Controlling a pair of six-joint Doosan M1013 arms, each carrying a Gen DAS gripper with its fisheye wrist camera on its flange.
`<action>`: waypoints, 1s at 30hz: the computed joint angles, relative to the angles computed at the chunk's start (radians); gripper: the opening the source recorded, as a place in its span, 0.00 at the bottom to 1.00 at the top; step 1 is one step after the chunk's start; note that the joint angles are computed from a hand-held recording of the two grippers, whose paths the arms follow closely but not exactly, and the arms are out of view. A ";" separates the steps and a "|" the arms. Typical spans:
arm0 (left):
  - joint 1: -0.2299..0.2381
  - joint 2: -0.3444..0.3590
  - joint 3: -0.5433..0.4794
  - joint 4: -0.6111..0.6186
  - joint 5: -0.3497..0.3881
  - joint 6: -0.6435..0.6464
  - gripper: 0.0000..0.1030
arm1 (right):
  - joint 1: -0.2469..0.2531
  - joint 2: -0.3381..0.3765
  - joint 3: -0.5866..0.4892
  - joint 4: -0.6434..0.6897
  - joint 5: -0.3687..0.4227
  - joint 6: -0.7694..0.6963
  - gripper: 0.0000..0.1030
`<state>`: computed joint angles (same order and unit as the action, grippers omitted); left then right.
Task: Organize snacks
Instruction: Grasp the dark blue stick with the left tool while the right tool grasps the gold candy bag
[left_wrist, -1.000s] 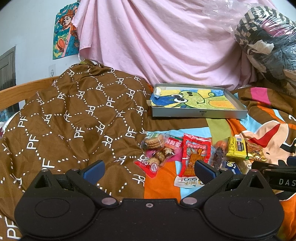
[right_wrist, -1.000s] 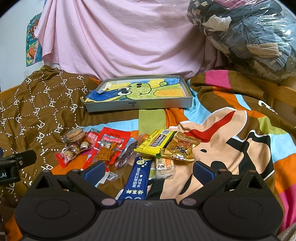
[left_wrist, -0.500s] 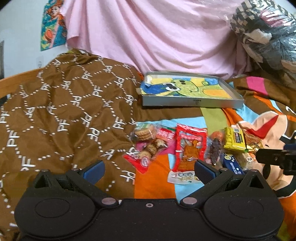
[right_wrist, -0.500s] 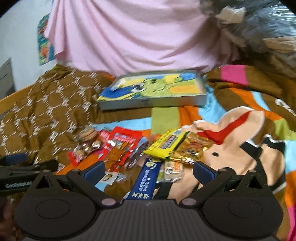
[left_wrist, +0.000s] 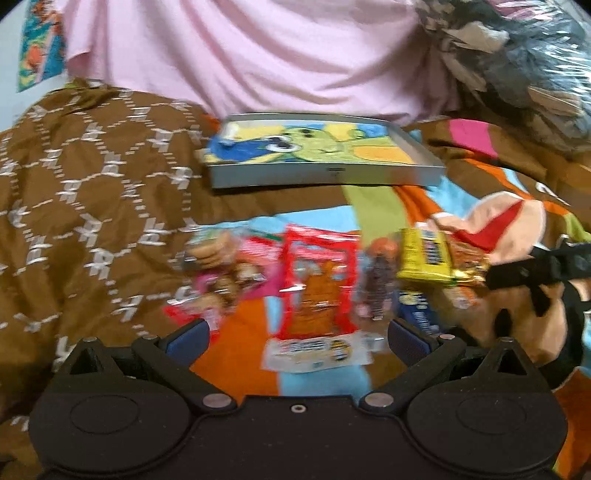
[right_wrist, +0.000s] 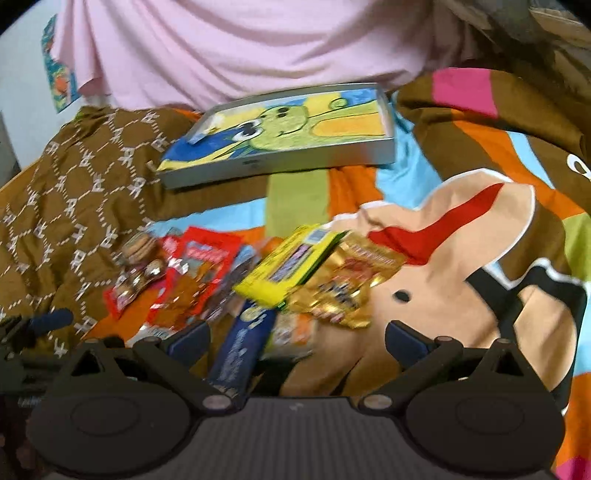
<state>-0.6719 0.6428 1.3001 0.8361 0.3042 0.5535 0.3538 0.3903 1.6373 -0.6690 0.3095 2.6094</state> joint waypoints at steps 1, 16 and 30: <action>-0.001 0.005 -0.009 -0.053 -0.012 0.059 0.99 | -0.007 0.002 -0.003 0.009 -0.002 -0.007 1.00; 0.004 0.119 -0.217 -1.128 0.129 1.116 0.96 | -0.095 0.046 -0.060 0.685 -0.012 -0.604 0.80; 0.029 0.208 -0.392 -1.203 0.372 1.112 0.67 | -0.117 0.059 -0.066 0.875 0.011 -0.722 0.55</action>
<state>-0.6425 0.8513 0.9080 -0.3670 0.6759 1.6659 0.2371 0.4491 1.5709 0.2062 0.3210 1.8877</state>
